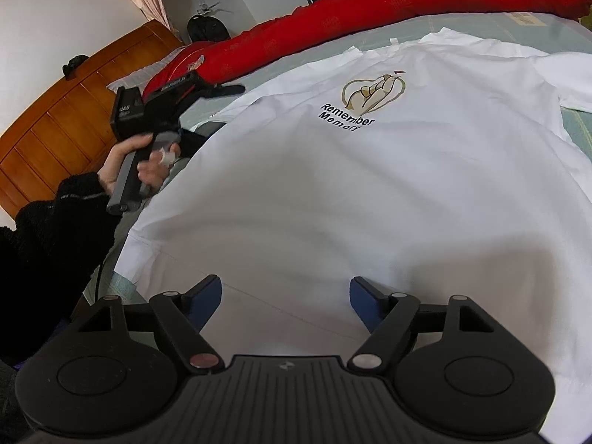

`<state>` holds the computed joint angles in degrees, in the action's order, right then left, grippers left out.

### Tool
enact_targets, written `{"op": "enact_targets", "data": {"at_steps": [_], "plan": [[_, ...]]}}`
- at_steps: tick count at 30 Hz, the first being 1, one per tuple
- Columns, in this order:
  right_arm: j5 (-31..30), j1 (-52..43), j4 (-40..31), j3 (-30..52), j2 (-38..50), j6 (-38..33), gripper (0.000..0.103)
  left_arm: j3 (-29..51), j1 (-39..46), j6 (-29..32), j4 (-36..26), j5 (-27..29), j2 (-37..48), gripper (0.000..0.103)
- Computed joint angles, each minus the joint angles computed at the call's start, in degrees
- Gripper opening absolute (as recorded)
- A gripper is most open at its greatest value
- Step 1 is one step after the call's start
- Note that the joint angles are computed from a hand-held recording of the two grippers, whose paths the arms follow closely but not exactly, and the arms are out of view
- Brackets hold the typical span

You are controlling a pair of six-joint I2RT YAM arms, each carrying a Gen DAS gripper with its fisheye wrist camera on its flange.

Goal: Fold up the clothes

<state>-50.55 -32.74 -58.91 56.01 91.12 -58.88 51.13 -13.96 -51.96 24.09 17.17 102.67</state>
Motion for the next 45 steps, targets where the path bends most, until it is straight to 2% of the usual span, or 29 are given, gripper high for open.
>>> {"op": "enact_targets", "data": {"at_steps": [5, 8, 15, 20, 24, 28, 31, 33, 39, 40, 42, 45], "plan": [[-0.11, -0.55, -0.73, 0.56, 1.15, -0.9, 0.081, 1.99, 3.35, 0.34, -0.04, -3.82, -1.44, 0.085], [-0.51, -0.91, -1.15, 0.94, 2.3, -1.26, 0.081, 3.4, 4.96, 1.94, -3.82, -3.81, -2.56, 0.085], [0.22, -0.34, -0.52, -0.34, 0.51, -1.75, 0.086, -2.2, 3.39, 7.79, -10.7, -3.72, -9.0, 0.085], [1.14, -0.91, 0.05, -2.12, -2.82, -1.93, 0.086, -9.9, -4.01, 15.81, -18.39, -9.44, -20.72, 0.085], [1.6, -2.33, -1.21, -3.49, -6.58, -4.7, 0.086, -12.32, -14.81, 21.35, -29.0, -18.88, -30.62, 0.086], [2.44, -3.91, 0.46, -7.35, -13.92, -7.67, 0.088, -12.93, -30.62, 24.05, -40.1, -34.63, -37.89, 0.087], [3.6, -4.78, 2.63, -10.89, -20.79, -10.43, 0.093, -11.6, -44.44, 23.41, -48.32, -49.7, -38.35, 0.087], [4.38, -5.34, 4.48, -13.56, -25.97, -11.87, 0.094, -10.36, -51.78, 23.36, -53.35, -56.04, -37.7, 0.087], [2.5, -9.94, -0.73, -14.02, -28.05, -17.7, 0.095, -12.67, -55.05, 3.84, -58.55, -54.75, -42.67, 0.087], [2.11, -11.09, -1.74, -13.87, -27.8, -18.75, 0.095, -13.3, -55.82, 0.9, -58.84, -55.98, -43.23, 0.086], [2.38, -13.89, -1.98, -13.86, -27.79, -20.64, 0.095, -12.98, -58.63, 1.22, -59.89, -59.57, -42.26, 0.086], [3.39, -16.51, -0.11, -14.75, -29.02, -22.2, 0.098, -6.42, -65.43, 3.22, -68.97, -67.79, -32.59, 0.087]]}}
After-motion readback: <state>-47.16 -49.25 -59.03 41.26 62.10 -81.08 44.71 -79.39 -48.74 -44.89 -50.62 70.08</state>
